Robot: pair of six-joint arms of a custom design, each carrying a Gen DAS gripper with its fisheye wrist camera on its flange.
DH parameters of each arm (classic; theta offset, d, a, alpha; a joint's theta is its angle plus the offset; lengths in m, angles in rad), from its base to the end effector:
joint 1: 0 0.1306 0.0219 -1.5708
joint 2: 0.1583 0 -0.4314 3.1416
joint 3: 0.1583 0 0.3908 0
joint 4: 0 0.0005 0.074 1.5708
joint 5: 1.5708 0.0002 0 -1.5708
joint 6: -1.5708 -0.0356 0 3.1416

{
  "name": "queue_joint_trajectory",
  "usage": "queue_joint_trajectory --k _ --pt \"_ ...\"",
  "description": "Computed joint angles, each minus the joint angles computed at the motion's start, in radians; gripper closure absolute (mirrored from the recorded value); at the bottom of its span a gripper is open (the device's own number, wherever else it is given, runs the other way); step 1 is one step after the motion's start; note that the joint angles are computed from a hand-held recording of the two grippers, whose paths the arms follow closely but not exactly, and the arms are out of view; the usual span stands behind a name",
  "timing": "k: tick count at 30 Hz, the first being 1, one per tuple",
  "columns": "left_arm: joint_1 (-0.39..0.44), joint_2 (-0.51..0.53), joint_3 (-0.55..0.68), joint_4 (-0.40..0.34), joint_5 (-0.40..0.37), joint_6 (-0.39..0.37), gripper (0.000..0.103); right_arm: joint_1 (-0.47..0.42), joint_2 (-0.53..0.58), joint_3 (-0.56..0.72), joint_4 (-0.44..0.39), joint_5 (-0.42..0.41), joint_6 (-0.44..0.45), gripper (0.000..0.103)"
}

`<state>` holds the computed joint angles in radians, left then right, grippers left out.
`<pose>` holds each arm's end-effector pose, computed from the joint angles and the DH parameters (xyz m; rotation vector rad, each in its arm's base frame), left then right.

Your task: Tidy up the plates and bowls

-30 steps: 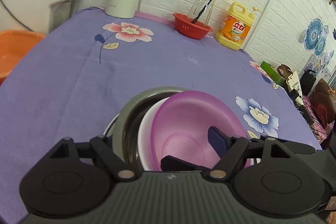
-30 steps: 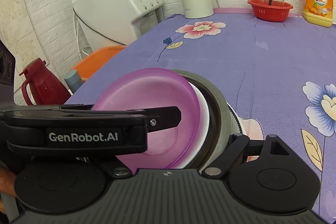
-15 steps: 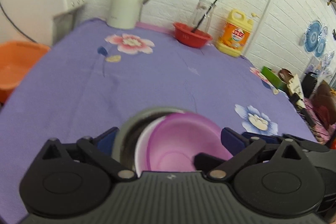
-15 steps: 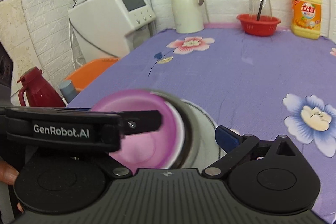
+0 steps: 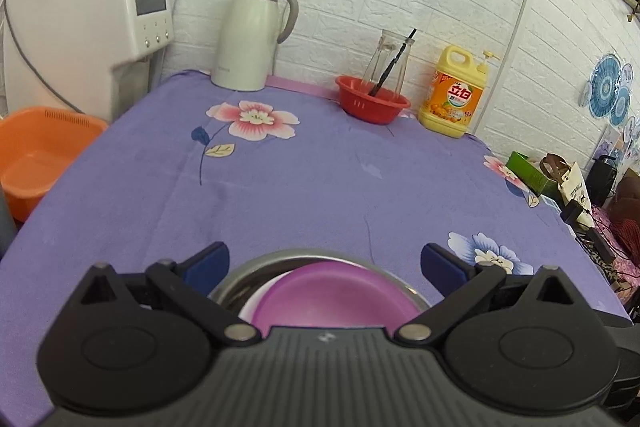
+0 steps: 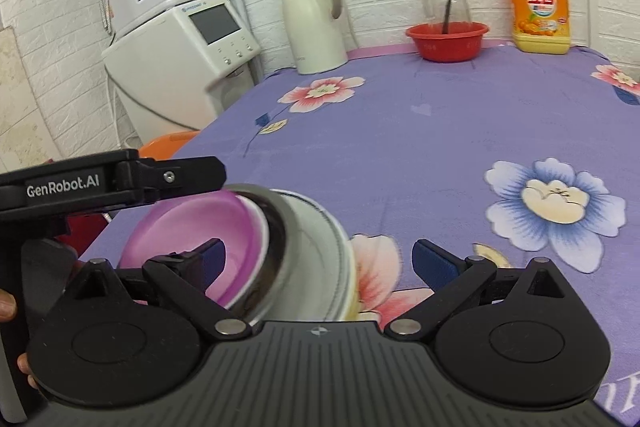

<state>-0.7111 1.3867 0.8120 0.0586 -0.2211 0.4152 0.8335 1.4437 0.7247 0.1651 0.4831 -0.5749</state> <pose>0.3330 -0.2772 0.2956 0.1754 2.0982 -0.4560 0.2943 0.2988 0.2487 0.0149 2.0744 0.3557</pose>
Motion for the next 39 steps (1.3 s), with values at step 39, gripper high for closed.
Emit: queue_joint_trajectory --k 39 --pt "-0.401 -0.124 -0.168 -0.036 -0.467 0.072 0.002 0.269 -0.131 -0.190 -0.179 0.425 -0.450 0.000"
